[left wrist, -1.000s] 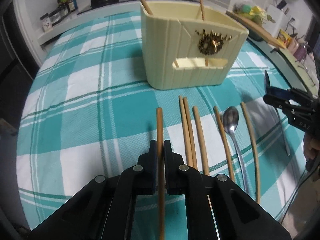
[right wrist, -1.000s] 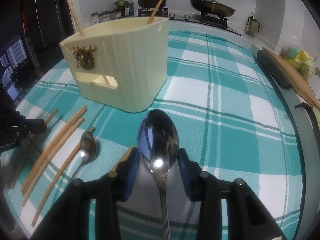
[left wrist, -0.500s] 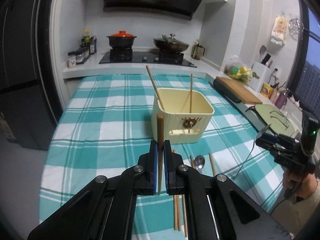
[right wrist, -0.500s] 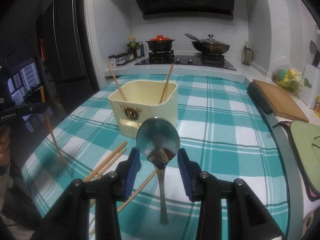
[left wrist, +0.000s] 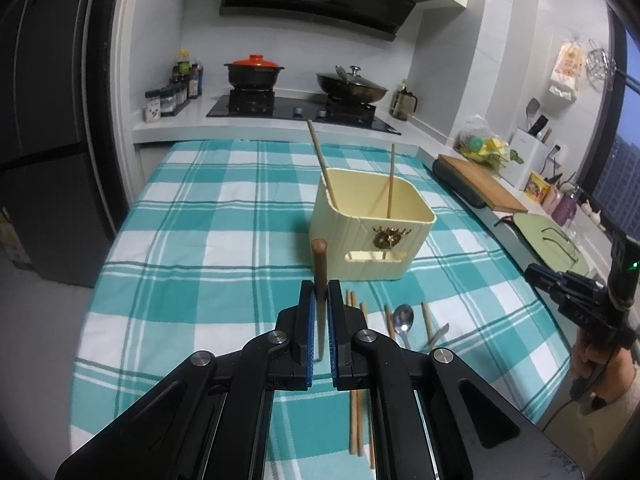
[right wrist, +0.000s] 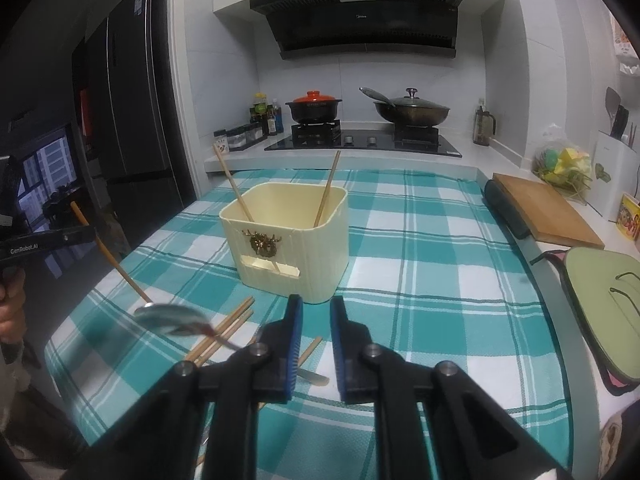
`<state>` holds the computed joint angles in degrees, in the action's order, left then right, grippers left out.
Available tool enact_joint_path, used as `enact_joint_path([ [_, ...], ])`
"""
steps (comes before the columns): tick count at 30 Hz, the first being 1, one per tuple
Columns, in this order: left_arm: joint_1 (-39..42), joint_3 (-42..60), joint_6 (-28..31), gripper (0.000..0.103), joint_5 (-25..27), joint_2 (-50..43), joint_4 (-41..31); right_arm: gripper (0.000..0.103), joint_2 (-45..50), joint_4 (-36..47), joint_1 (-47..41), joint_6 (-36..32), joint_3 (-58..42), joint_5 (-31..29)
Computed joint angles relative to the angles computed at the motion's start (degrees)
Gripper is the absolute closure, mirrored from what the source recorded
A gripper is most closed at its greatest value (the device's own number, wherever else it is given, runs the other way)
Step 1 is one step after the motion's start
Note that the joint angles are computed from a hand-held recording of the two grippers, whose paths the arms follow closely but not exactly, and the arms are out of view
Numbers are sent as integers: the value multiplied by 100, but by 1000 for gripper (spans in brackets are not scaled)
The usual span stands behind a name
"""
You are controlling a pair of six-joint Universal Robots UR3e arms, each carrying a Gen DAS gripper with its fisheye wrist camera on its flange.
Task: Organize utensils
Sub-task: 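Lift the chopstick upright with left tool while right tool lifts the spoon, then carry the chopstick over the box with left tool while right tool carries the spoon toward it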
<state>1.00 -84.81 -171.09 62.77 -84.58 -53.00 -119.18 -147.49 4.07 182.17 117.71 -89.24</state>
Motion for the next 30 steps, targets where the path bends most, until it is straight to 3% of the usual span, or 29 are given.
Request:
enact_joint_path([
  [7, 348, -92, -129, 98, -131, -99, 146, 84, 429, 462, 471, -294, -300, -211],
  [9, 436, -95, -146, 98, -215, -137, 161, 63, 683, 561, 826, -486, -389, -215],
  [11, 471, -111, -126, 98, -239, -142, 153, 57, 1063, 692, 1256, -817, -541, -181],
  [15, 484, -140, -28, 98, -254, -109, 143, 57, 2058, 742, 2094, -1898, -933, -178],
  [19, 500, -190, 26, 98, -254, -58, 133, 57, 2983, 1088, 2381, -2954, -1593, -51],
  [21, 495, -187, 27, 98, -241, -56, 122, 48, 3413, 1443, 2380, -3372, -2065, 149],
  [27, 464, -93, 47, 98, -214, -112, 60, 47, 4616, 2074, 2485, -4085, -3295, -63],
  [30, 377, -12, 84, 98, -154, -178, 74, 43, 4916, 2441, 2358, -4162, -3750, 286],
])
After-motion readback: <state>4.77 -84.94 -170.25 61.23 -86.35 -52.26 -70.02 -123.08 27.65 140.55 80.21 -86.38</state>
